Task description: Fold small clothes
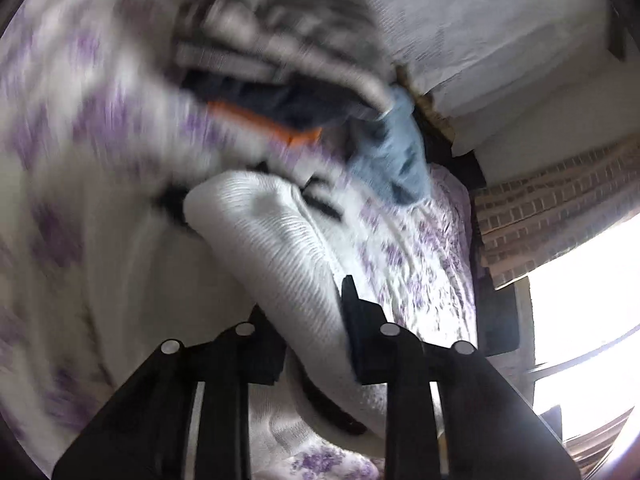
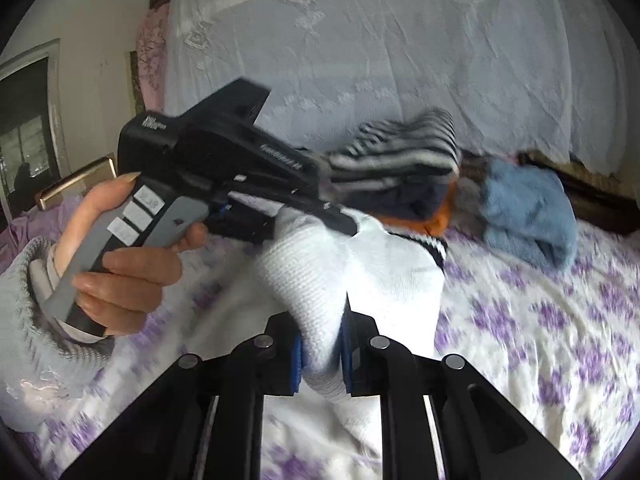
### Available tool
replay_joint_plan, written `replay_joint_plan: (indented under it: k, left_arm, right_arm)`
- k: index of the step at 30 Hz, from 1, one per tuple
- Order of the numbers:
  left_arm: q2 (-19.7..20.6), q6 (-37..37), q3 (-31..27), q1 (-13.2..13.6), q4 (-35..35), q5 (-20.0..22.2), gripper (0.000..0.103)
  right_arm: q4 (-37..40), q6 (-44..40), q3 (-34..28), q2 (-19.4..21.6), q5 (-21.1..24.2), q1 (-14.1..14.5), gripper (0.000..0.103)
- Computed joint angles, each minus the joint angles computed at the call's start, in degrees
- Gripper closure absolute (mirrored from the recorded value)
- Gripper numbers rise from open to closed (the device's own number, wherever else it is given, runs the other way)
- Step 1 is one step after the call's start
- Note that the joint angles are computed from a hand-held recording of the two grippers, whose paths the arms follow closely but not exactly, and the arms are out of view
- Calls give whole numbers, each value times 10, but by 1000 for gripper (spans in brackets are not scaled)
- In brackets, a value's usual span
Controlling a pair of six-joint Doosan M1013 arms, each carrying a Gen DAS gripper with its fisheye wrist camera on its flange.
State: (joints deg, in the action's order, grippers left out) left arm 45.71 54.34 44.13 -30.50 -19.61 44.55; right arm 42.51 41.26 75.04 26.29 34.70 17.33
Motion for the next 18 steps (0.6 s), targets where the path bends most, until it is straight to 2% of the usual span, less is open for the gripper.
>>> replay_joint_plan:
  k: [3,6,9,13,16,18]
  left_arm:
    - [-16,-8,-4,-3,73,15,80]
    - [-41,-16,33,2,103,6,80]
    - [-59,-22,88,14,76,-19,80]
    - [-64,-9,141,21,41,-42,79]
    - [-70,-4,182,22,23,-82,72]
    - [-76,22,205,26,-18,-112,69]
  right_arm:
    - [13,-21,-14,2,-2,13,88]
    - [8,-20,-25,9,8,24,88]
    - [-19,-11,-29,17,18,38,88]
    - [-86,27,-32,29,40,52,87]
    - [-144,69,-38,42,71,60,86]
    - [-163,82,-35,47,73,62,85]
